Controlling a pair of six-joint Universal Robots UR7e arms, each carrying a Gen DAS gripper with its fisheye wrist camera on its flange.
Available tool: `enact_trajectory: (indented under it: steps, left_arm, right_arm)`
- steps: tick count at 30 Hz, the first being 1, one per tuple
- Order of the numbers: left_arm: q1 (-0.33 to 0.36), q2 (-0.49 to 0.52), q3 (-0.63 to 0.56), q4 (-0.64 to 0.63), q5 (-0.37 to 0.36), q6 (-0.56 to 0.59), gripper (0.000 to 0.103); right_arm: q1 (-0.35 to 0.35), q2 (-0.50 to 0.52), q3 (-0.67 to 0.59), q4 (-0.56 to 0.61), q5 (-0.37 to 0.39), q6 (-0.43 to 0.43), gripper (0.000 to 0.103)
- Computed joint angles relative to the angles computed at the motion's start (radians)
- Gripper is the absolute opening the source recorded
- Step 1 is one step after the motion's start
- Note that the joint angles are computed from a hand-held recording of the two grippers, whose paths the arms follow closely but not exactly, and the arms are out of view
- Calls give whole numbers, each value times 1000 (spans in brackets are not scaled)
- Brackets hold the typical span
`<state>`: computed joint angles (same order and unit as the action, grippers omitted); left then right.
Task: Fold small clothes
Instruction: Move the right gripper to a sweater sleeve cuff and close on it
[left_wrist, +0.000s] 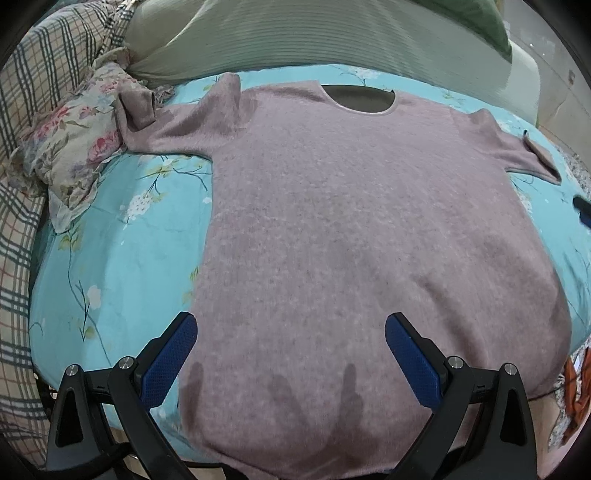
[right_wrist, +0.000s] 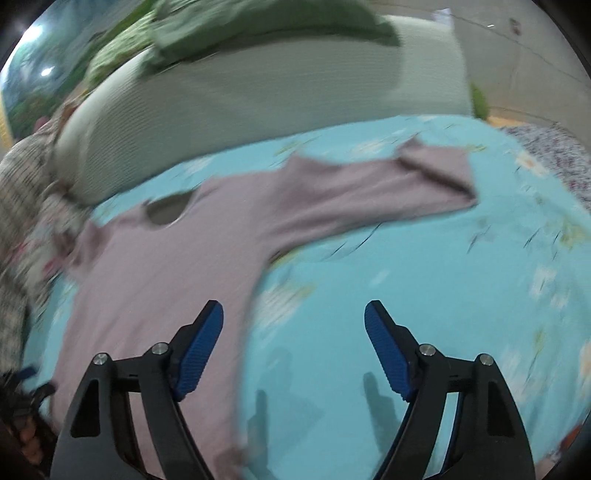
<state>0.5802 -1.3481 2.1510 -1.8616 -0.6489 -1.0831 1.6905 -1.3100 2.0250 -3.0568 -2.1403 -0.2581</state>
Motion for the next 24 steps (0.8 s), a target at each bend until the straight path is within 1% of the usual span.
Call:
enact_trajectory:
  steps: [2, 5, 6, 8, 11, 14, 17, 18, 19, 21, 22, 24]
  left_arm:
    - [9, 12, -8, -21, 13, 16, 102]
    - [35, 35, -30, -50, 14, 43, 102]
    - [43, 45, -43, -40, 10, 43, 102]
    - [58, 70, -64, -44, 12, 52, 102]
    - [78, 98, -82, -90, 9, 83, 102]
    - [106, 143, -120, -94, -6, 94, 102]
    - [127, 190, -159, -108, -15, 116, 102]
    - [132, 205, -169, -147, -18, 145, 102]
    - [135, 216, -178, -159, -19, 163, 102]
    - [141, 242, -198, -172, -16, 191, 102]
    - [143, 247, -202, -166, -14, 195, 102]
    - [146, 253, -202, -202, -16, 218, 102]
  right_arm:
    - [-35, 52, -89, -21, -29, -46, 75]
    - [-76, 128, -220, -17, -70, -108, 75]
    - [-94, 166, -285, -4, -87, -128, 74]
    - [-119, 218, -376, 22, -97, -155, 71]
    - [-151, 292, -504, 91, -106, -178, 66]
    - [-170, 365, -615, 147, -140, -222, 58]
    - [-189, 391, -675, 196, -146, -208, 38]
    - [-195, 391, -686, 220, -139, -195, 23]
    - [-201, 379, -688, 256, -117, -164, 8]
    - [-203, 352, -667, 268, -75, -123, 7]
    - [-200, 332, -646, 262, -44, -111, 7]
    - [-185, 292, -597, 268, 26, -72, 6]
